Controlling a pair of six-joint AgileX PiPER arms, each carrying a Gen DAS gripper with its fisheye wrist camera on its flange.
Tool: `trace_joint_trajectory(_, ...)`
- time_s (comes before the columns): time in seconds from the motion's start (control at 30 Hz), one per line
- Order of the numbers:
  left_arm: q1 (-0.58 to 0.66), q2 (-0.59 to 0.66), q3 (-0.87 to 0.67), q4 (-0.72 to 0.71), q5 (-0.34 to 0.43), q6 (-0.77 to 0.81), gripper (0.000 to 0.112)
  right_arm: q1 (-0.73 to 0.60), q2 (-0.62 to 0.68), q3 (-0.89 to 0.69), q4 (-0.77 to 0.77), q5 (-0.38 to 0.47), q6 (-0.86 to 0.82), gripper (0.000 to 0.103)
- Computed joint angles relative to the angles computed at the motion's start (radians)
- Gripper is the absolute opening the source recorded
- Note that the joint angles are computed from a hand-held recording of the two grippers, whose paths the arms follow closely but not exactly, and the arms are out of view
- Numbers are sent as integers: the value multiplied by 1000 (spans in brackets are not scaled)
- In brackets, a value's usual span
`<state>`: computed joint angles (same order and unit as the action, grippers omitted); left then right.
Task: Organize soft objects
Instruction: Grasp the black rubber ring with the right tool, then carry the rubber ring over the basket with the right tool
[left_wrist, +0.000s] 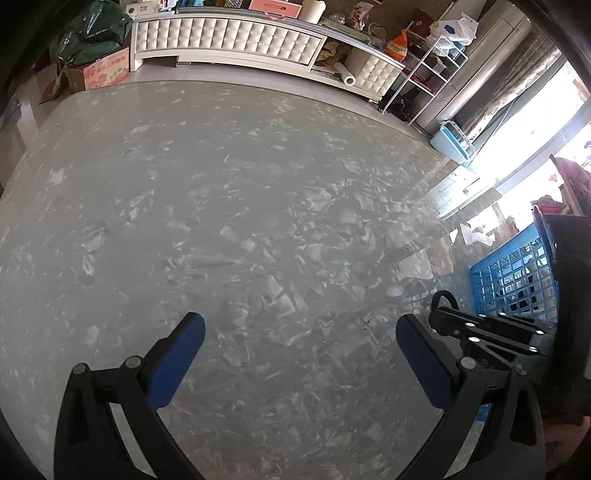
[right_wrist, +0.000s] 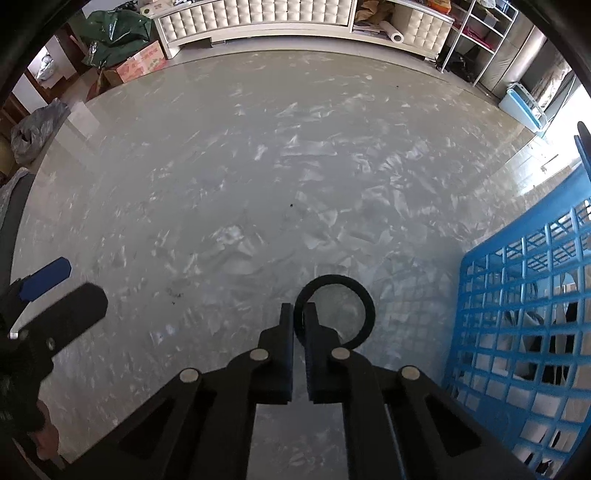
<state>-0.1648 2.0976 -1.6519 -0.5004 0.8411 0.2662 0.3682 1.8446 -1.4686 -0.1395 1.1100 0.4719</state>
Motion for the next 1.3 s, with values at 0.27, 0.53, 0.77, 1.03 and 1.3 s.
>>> trace_joint_trajectory(0.27,0,-94,102,-52,-26,47,103,29,-115,51,25,-4,8,4)
trace_joint_trajectory(0.53,-59,-266,172,29,-19,-25,103,49,-263,67,42,32,-22,4)
trace_joint_trajectory(0.77,-127,-391,166,159,21,-146,103,26,-418,88,53,58,-38,4)
trace_joint_trajectory(1.03,-283,-484,108,320,80,-297,103,-37,-580,131,76,73,-101,4)
trace_joint_trajectory(1.3,-443,-508,71,474,100,-405,103,-144,-724,193,112,85,-200,4)
